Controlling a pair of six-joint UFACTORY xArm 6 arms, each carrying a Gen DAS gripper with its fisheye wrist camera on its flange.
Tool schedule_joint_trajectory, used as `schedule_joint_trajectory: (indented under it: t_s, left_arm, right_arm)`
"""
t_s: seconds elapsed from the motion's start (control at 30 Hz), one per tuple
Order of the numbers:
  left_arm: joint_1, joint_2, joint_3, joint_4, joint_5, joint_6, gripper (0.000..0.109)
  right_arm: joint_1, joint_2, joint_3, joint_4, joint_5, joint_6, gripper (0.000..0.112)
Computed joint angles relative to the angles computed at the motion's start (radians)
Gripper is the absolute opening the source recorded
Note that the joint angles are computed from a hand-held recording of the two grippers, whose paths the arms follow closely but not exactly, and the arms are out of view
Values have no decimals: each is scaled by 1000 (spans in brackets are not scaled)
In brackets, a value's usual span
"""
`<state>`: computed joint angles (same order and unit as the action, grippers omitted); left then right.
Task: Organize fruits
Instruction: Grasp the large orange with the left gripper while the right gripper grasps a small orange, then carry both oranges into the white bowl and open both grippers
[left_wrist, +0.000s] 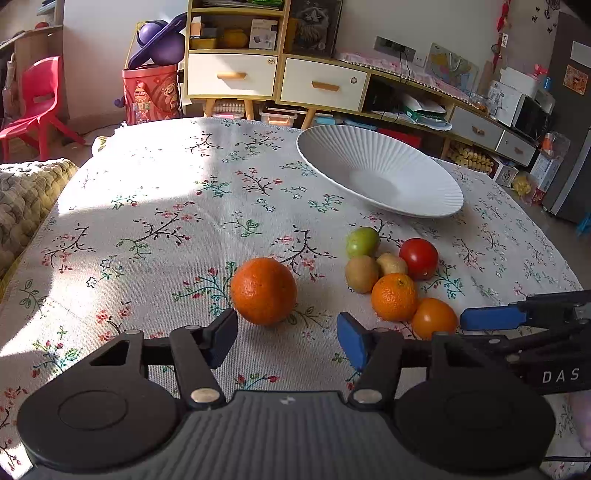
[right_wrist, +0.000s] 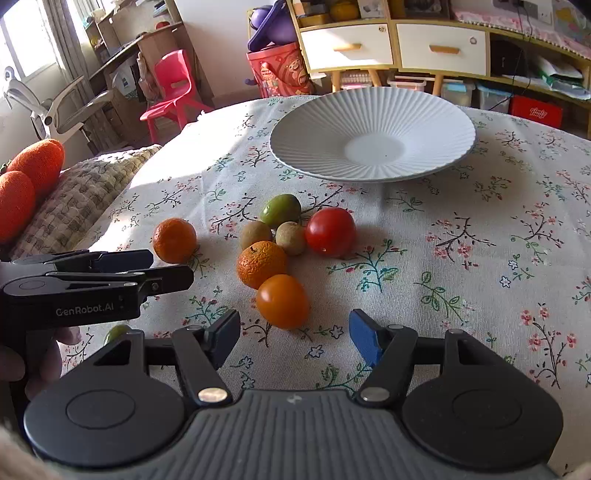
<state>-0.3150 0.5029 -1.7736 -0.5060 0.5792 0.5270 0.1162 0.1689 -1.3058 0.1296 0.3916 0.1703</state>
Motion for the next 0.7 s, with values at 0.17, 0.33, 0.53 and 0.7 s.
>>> schedule_joint_trajectory:
  t_s: [0.17, 0.33, 0.53, 0.7]
  left_arm:
    - [7, 23, -19, -8, -32, -16, 39]
    - [14, 48, -52, -82, -37, 36, 36]
    - [15, 58, -66, -79, -41, 33, 26]
    - [13, 55, -63, -36, -45, 9, 24]
  right_arm:
    - [2, 24, -23, -55, -1, 41, 48]
    - [3, 35, -29, -90, -11, 68, 39]
    - [6, 40, -35, -121, -14, 81, 29]
    - [7, 38, -53, -128, 27, 96, 28]
